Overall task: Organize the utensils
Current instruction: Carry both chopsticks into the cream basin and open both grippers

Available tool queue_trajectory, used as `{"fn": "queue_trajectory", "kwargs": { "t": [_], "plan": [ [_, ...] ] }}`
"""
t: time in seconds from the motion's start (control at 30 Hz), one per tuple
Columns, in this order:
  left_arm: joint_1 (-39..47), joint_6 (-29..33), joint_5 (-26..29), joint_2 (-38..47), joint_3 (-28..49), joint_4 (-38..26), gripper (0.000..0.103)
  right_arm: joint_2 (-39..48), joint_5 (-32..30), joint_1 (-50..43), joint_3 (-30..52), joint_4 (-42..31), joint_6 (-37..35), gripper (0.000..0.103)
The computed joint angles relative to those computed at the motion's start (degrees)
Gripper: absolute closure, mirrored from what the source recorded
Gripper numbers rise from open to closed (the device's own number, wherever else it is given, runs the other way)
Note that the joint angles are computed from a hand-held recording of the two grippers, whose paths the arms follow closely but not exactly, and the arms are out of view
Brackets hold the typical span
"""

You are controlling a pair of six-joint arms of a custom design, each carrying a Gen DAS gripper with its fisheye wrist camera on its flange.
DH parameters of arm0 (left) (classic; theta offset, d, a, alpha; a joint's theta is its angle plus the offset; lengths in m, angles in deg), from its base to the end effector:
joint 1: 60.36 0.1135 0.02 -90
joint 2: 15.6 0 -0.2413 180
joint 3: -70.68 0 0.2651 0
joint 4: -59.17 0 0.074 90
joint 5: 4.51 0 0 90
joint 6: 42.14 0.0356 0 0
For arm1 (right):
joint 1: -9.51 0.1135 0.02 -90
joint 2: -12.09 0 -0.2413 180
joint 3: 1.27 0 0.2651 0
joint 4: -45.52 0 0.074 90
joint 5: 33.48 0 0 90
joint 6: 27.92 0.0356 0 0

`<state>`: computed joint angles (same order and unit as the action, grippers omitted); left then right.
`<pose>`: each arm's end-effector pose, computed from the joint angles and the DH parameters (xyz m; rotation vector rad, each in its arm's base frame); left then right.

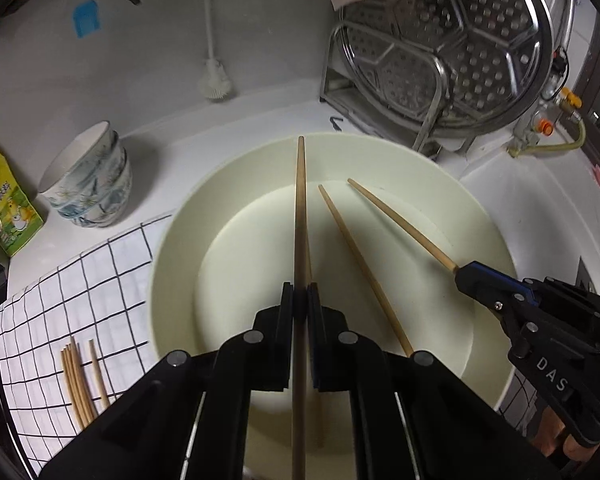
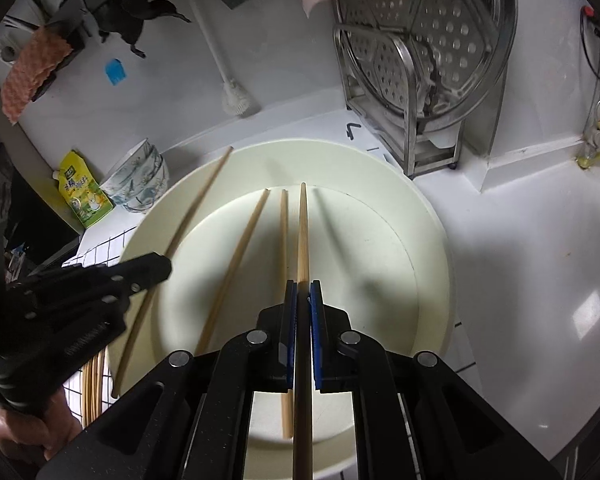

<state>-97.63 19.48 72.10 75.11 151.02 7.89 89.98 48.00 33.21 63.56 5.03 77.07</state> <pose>0.2719 -0.1965 0.2115 0.1247 2.5989 -0.0995 0.2657 0.1224 0.2017 -0.2561 2.5393 0.4576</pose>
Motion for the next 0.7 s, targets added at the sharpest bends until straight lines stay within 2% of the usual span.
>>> {"fn": "queue_trajectory", "kwargs": {
  "t": [0.4, 0.43, 0.47, 0.5, 0.57, 0.7],
  "plan": [
    [1.6, 0.1, 0.9, 8.0, 4.7, -2.2, 0.093, 6.7, -3.3, -2.1, 2.3, 1.2, -1.7, 0.096],
    [1.7, -0.1, 0.6, 7.8, 4.6, -2.3, 0.089, 6.5, -3.2, -2.3, 2.2, 1.2, -1.6, 0.093],
    [1.8, -0.5, 0.2, 7.6, 4.5, -2.6, 0.077, 6.1, -3.1, -2.5, 1.9, 1.4, -1.4, 0.086],
    [1.7, -0.8, -0.1, 7.6, 4.7, -2.5, 0.062, 5.6, -3.0, -2.7, 1.7, 1.6, -1.4, 0.085],
    [1.3, -1.5, -1.7, 5.9, 3.6, -2.0, 0.048, 4.6, -3.0, -3.1, 1.2, 1.6, -1.8, 0.085],
    [1.0, -2.3, -2.8, 3.4, 2.8, -3.4, 0.048, 3.0, -3.2, -3.5, 0.6, 0.8, -1.9, 0.082]
  ]
}}
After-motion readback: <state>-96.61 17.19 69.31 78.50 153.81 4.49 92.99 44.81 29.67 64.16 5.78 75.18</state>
